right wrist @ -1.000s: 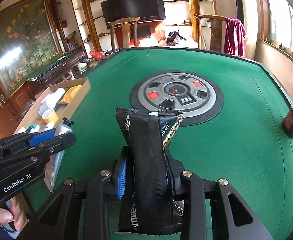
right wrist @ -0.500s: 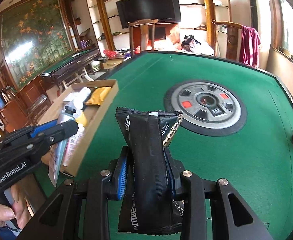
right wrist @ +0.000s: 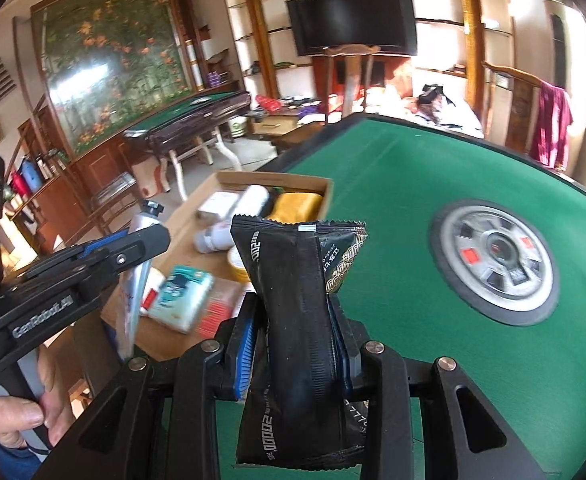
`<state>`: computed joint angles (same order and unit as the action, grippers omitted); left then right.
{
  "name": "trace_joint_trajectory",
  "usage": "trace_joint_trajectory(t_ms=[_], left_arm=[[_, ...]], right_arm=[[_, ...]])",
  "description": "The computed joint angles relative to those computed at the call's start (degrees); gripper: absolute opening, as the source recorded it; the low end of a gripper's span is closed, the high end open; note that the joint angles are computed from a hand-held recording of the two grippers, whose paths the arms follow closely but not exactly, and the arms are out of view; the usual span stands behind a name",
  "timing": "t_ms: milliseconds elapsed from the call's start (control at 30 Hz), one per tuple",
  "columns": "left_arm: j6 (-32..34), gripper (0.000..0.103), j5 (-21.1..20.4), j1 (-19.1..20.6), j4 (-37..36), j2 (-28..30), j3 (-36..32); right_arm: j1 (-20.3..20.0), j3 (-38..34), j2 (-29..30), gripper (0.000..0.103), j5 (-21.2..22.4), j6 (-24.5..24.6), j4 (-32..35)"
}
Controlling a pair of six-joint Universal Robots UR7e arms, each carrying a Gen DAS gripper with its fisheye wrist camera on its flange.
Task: Organize objects
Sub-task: 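Carry the hand-cream tube with the left gripper while the right gripper carries the black bag to the box, then open the left gripper to drop the tube in the box while the right gripper releases the bag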
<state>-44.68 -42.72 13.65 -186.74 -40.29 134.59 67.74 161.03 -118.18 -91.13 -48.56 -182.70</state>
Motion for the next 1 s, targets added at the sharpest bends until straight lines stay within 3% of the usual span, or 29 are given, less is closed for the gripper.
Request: trace_joint_trajectory(t_ms=[167, 333, 767, 1000], left_arm=[[0.0, 0.025, 0.8, 2.5, 0.4, -1.6, 1.2], [0.8, 0.025, -0.1, 5.7, -0.1, -1.4, 1.3], [6.1, 0.025, -2.5, 13.5, 4.3, 0.1, -4.6], [6.7, 0.025, -3.4, 15.4, 5.5, 0.3, -5.5]], right_arm=[[5.8, -0.9, 11.7, 0.035, -4.3, 2.6, -7.7], [9.0, -2.2, 21.4, 0.035, -7.5, 4.3, -13.0], [10.0, -6.0, 32.6, 0.035, -10.5, 7.3, -17.0], [12.7, -8.4, 37.4, 0.035, -13.7, 8.1, -18.6]])
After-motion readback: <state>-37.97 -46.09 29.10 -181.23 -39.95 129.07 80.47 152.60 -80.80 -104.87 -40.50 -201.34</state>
